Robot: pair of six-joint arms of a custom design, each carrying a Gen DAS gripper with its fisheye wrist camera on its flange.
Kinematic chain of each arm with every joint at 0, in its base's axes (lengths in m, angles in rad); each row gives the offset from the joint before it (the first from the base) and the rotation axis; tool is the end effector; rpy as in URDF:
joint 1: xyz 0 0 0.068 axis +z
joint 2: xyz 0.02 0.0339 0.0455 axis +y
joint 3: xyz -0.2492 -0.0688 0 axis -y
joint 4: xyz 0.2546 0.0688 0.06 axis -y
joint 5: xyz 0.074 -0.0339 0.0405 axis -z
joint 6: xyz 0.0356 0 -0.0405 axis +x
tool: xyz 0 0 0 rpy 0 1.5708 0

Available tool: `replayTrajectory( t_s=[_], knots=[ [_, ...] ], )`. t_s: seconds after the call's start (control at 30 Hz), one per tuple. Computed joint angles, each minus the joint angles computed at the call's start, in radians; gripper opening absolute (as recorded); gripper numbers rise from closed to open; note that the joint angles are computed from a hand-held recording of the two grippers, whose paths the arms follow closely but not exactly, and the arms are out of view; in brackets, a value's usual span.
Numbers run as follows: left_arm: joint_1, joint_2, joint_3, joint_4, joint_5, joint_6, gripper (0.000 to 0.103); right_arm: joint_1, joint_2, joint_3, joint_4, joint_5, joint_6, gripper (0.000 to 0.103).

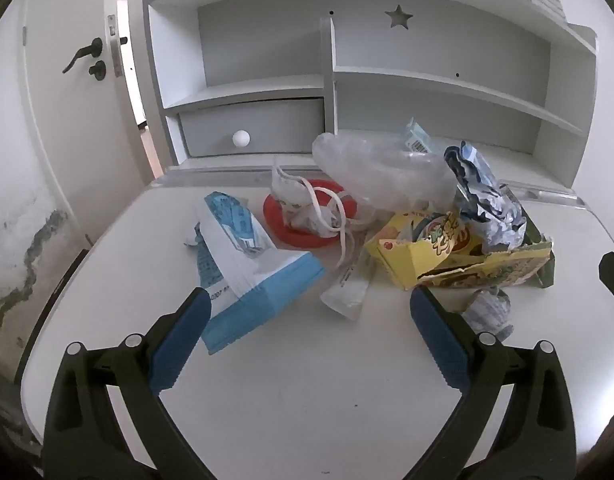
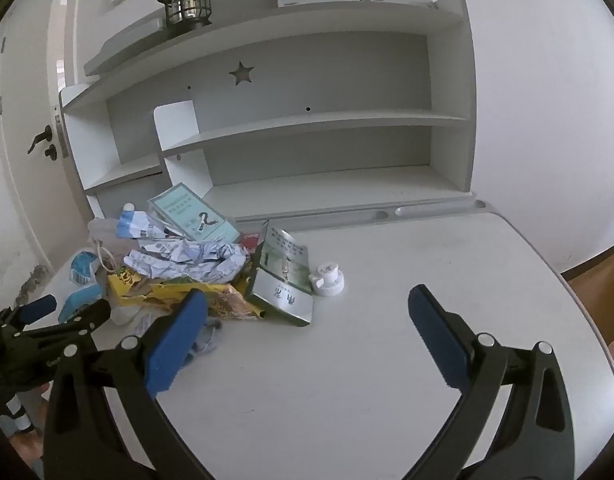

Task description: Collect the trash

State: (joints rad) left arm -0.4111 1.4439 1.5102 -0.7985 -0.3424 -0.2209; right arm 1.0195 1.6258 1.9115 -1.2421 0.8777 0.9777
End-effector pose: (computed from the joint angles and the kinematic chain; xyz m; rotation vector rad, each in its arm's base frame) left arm 0.2967 -0.1163 0.3655 0.0410 2.2522 0.0580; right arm 0.1893 0.2556 0.4126 0.2684 2.1031 0.0263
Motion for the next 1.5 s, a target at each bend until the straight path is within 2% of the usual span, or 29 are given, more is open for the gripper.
replayTrajectory(
  t_s=[0.33,0.37,0.6,1.5],
  knots=[
    [0.001,0.000,0.001,0.008,-0.003,-0.003,0.097,-0.007,-0.020,-0.020,0.020,-0.023,-0.007,0.097],
    [-0.001,-0.003,-0.002,0.011,-0.005,-0.003,0.097,0.019,-0.015,-0.011,-0.026,0.012,0.040,0.097],
    [-0.003,-0.008,-0.009,0.012,-0.005,-0.006,0.097,-0.006,-0.020,-0.026,0.020,-0.011,0.004,0.097],
    [0.007,-0.021,-0.015,0.012,0.003,-0.007,0.097,-0.010,-0.023,-0.031,0.022,-0.019,-0.003,0.097]
  ],
)
